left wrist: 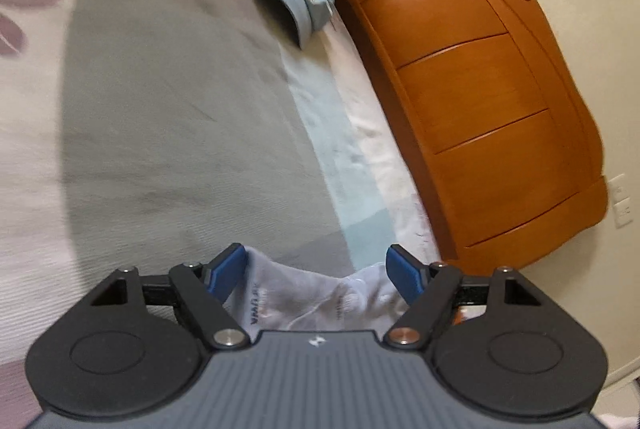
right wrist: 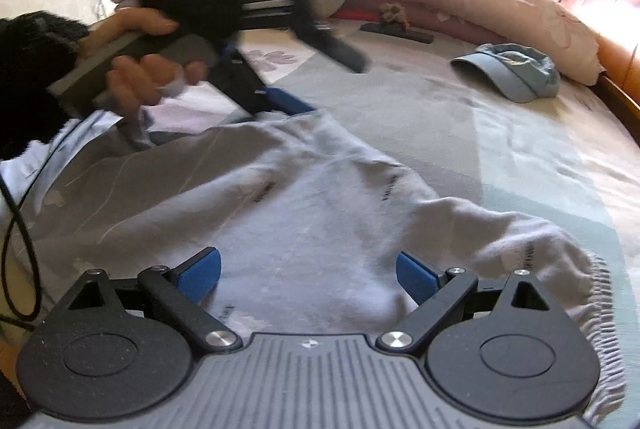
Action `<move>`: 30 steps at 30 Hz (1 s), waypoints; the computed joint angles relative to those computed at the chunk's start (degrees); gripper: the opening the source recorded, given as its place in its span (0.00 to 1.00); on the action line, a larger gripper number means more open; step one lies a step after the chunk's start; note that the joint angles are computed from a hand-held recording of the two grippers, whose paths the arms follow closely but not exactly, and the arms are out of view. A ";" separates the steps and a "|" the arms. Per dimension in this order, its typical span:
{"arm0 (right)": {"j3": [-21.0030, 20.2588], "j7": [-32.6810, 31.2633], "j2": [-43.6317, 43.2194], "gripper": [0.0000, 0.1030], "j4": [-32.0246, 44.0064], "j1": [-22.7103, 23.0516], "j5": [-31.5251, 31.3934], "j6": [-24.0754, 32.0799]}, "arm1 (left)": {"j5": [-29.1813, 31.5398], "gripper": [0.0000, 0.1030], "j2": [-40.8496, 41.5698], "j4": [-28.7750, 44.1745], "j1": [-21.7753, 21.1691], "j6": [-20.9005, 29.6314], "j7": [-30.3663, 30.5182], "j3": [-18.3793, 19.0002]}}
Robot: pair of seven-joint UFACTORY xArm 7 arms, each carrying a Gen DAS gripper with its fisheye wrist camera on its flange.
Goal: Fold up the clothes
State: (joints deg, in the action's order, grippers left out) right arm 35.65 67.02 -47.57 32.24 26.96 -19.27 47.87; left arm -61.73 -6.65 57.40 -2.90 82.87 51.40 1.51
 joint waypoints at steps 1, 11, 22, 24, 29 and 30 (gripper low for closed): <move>-0.27 0.06 -0.91 0.94 -0.16 -0.02 -0.13 0.64 | 0.34 0.75 -1.23 -0.43 0.28 -0.45 0.43 0.23; -7.70 -2.33 -9.13 0.94 -9.08 -1.77 1.05 -8.43 | -1.53 0.79 -7.73 -5.83 -2.06 8.38 3.59 0.94; -5.32 -3.42 -18.25 0.90 -8.38 -1.87 5.28 4.56 | 3.05 0.69 -15.12 -13.05 -4.77 -7.98 2.61 0.73; -4.79 -2.40 -21.58 0.91 -8.81 0.13 7.34 6.90 | 4.37 0.71 -17.46 -13.47 -5.61 -7.94 3.47 1.18; -1.68 -1.85 -19.51 0.91 -6.07 1.26 10.58 16.47 | 9.25 0.71 -25.57 -16.19 -7.11 -8.94 6.02 2.16; -0.92 -1.45 -19.11 0.91 -5.17 1.38 10.69 17.67 | 10.45 0.72 -28.13 -17.10 -7.42 -9.33 6.77 2.34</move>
State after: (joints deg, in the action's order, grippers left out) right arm 34.73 65.57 -66.69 27.07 28.35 -8.58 65.55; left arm -51.28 -34.78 40.30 -10.32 73.54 58.18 3.85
